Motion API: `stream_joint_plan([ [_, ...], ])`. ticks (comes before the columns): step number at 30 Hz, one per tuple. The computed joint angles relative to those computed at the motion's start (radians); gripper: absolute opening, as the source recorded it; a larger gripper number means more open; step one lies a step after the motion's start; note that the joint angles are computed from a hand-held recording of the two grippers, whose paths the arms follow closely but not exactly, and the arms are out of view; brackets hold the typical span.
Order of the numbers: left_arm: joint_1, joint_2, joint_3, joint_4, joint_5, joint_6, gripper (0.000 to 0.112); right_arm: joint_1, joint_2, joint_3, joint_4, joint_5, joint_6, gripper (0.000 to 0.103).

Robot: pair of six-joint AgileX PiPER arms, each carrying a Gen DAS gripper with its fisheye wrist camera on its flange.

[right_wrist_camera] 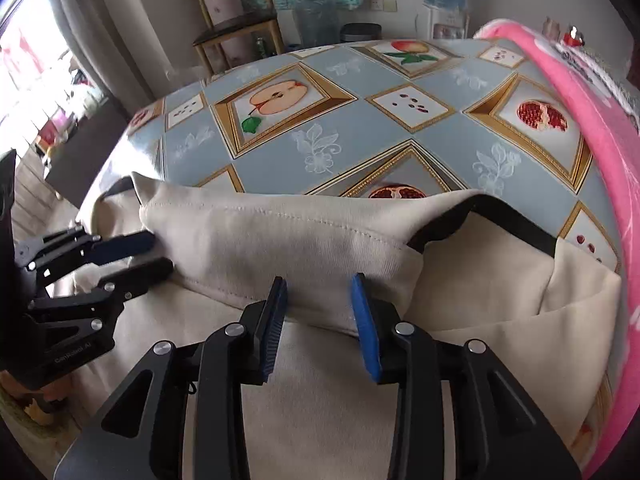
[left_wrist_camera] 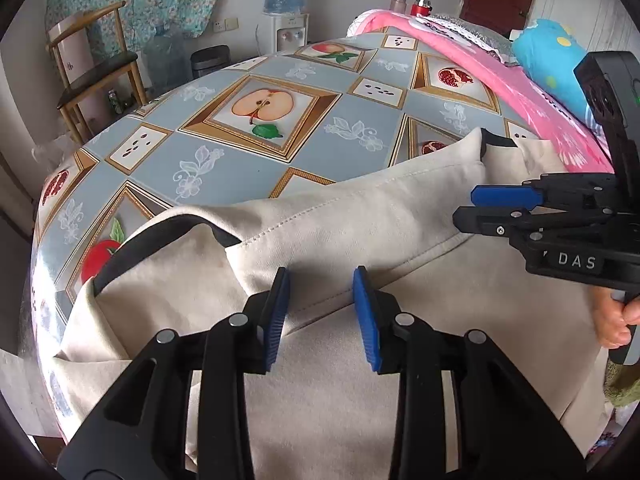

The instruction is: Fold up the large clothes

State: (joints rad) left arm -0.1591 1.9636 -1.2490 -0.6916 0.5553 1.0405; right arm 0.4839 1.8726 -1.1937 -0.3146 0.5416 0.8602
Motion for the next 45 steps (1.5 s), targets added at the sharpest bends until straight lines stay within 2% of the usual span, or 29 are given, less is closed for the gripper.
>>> stream_joint_plan([
  [3, 0.008, -0.007, -0.022, 0.054, 0.036, -0.094, 0.034, -0.001, -0.052, 0.011, 0.067, 0.02, -0.023, 0.051],
  [5, 0.032, -0.027, -0.04, 0.054, 0.084, -0.143, 0.036, 0.027, -0.127, 0.06, 0.02, 0.018, 0.056, 0.071],
  [8, 0.074, -0.112, -0.01, 0.043, 0.114, -0.152, 0.046, 0.084, -0.237, 0.13, -0.037, 0.035, 0.157, 0.079],
  [10, 0.111, -0.185, 0.03, 0.028, 0.149, -0.139, 0.058, 0.127, -0.302, 0.179, -0.065, 0.05, 0.229, 0.082],
  [13, 0.181, -0.309, 0.128, 0.009, 0.209, -0.091, 0.068, 0.21, -0.407, 0.272, -0.106, 0.049, 0.359, 0.084],
  [17, 0.337, -0.488, 0.303, -0.037, 0.276, 0.046, 0.071, 0.335, -0.482, 0.365, -0.156, 0.053, 0.531, 0.086],
  [20, 0.472, -0.581, 0.408, -0.051, 0.317, 0.14, 0.072, 0.444, -0.479, 0.403, -0.165, 0.044, 0.624, 0.086],
  [23, 0.627, -0.668, 0.527, -0.042, 0.334, 0.26, 0.072, 0.559, -0.43, 0.394, -0.204, 0.085, 0.727, 0.086],
  [25, 0.722, -0.702, 0.589, -0.04, 0.337, 0.343, 0.072, 0.61, -0.41, 0.398, -0.234, 0.083, 0.784, 0.086],
  [30, 0.931, -0.729, 0.692, -0.055, 0.355, 0.497, 0.072, 0.694, -0.34, 0.4, -0.267, 0.099, 0.876, 0.086],
  [33, 1.064, -0.707, 0.718, -0.083, 0.407, 0.597, 0.072, 0.717, -0.315, 0.413, -0.3, 0.09, 0.924, 0.086],
  [36, 1.137, -0.663, 0.72, -0.105, 0.443, 0.663, 0.068, 0.721, -0.296, 0.387, -0.279, 0.119, 0.884, 0.086],
  [40, 1.127, -0.61, 0.687, -0.125, 0.464, 0.665, 0.058, 0.707, -0.299, 0.385, -0.261, 0.11, 0.867, 0.087],
  [45, 1.0, -0.491, 0.609, -0.106, 0.398, 0.55, 0.046, 0.716, -0.285, 0.37, -0.263, 0.131, 0.885, 0.087],
])
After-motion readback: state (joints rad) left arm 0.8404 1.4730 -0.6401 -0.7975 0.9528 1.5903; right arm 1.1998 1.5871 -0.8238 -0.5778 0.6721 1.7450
